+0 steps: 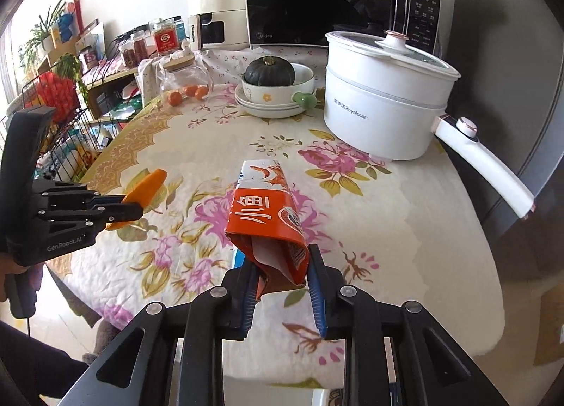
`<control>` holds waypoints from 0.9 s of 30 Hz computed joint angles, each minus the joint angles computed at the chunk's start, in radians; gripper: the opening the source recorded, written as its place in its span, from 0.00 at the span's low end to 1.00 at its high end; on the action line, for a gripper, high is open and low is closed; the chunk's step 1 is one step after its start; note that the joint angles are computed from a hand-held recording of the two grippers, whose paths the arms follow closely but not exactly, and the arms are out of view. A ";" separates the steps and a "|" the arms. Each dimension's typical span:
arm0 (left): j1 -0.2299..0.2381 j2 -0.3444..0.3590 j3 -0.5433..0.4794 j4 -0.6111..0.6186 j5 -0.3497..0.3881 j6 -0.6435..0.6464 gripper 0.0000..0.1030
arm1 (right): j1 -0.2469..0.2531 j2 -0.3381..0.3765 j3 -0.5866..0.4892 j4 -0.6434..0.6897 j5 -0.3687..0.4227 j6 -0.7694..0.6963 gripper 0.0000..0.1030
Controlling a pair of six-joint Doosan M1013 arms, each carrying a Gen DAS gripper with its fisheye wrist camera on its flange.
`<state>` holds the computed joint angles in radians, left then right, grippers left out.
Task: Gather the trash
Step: 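Carry the orange peel and snack bag over the white bin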
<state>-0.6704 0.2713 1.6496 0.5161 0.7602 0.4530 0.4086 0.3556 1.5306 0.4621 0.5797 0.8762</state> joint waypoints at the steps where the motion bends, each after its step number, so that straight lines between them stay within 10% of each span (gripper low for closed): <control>1: -0.008 -0.002 -0.001 0.003 0.002 -0.005 0.11 | -0.003 -0.011 0.012 -0.008 -0.007 0.008 0.26; 27: -0.105 0.029 -0.062 -0.071 -0.130 0.052 0.11 | -0.160 -0.210 0.251 -0.031 -0.065 0.059 0.26</control>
<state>-0.7750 0.3008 1.5877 0.4454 0.6304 0.5049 0.2482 0.1456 1.7812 0.4306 0.5152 0.9349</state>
